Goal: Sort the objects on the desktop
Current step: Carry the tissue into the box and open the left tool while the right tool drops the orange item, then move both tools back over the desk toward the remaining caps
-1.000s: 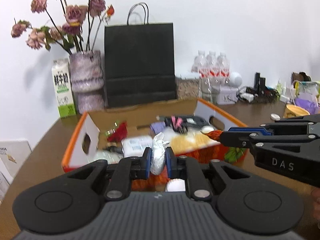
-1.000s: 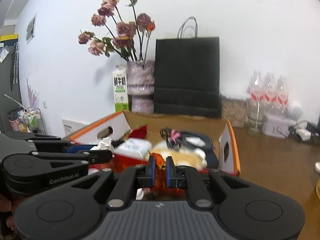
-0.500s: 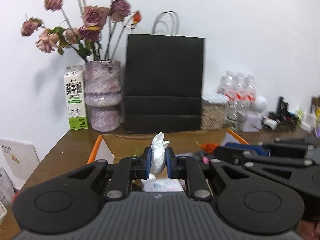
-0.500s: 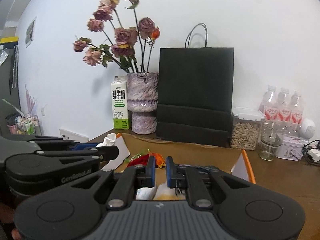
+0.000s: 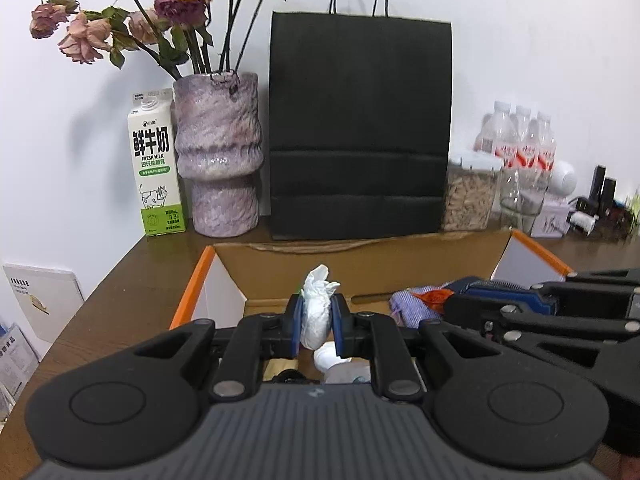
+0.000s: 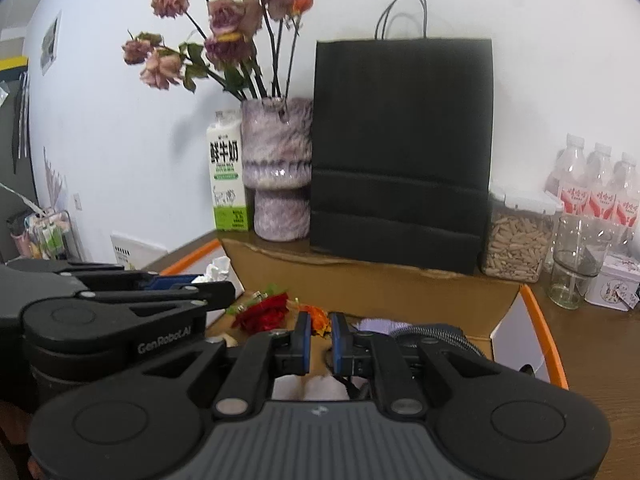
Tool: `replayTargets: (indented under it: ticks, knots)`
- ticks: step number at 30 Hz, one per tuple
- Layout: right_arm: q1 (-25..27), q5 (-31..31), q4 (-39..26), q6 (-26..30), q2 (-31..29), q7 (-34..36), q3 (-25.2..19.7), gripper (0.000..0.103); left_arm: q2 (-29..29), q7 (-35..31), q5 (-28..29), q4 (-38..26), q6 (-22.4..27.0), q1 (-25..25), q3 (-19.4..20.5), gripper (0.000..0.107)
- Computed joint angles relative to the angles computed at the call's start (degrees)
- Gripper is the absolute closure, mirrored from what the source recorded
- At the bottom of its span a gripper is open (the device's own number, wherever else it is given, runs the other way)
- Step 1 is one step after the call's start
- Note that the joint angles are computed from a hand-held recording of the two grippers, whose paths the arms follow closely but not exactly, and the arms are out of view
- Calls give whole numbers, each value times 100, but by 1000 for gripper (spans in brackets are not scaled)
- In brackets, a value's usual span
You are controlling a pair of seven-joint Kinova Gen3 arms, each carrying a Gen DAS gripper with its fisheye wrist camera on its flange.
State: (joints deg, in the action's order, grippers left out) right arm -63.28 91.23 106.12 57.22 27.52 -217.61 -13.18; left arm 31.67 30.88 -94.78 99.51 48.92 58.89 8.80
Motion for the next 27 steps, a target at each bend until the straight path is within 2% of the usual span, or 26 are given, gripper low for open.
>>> replayTargets:
  ticks: [2,4,5,6,7,9,10,11,12,15,19,27]
  knots:
    - [0,-16,20,21,8,-43,4,93,47,-50,68,-35,80,34,-4,87]
    - [-9,-45,46,72,-5,-129,3,90,75,-136,195,-73,180,89,-19,72]
    - [-12,-114,35,102,-13,-120,-2,77,76,-129,225,-74,232,125,-39,53]
    - [-26,-174,18,142,-16,-93,-1,55,83,-82,211,-63,317,183,-69,42]
    - [-85,-248,-8,276,3,-63,15,48,121,-82,253,-99,487,256,-97,40]
    - [-241,-436,-104,650,82,87,73,23,185,-113,358,-185,806,372,-145,14]
    - [-292,-500,-117,770,91,114,96,17,224,-38,391,-215,970,444,-199,7]
    - [-326,-521,-99,850,83,61,116,4,237,64,352,-199,1040,491,-250,4]
    - [-337,-522,-68,882,59,9,123,0,208,171,260,-130,1016,466,-229,4]
    - [-334,-555,-47,917,14,26,100,0,126,250,143,-33,891,374,-152,4]
    - [-346,-569,-59,925,16,129,77,0,171,97,186,-111,1012,400,-108,4]
    - [-438,-666,-50,1050,11,197,69,0,144,195,82,-24,1042,423,-62,4]
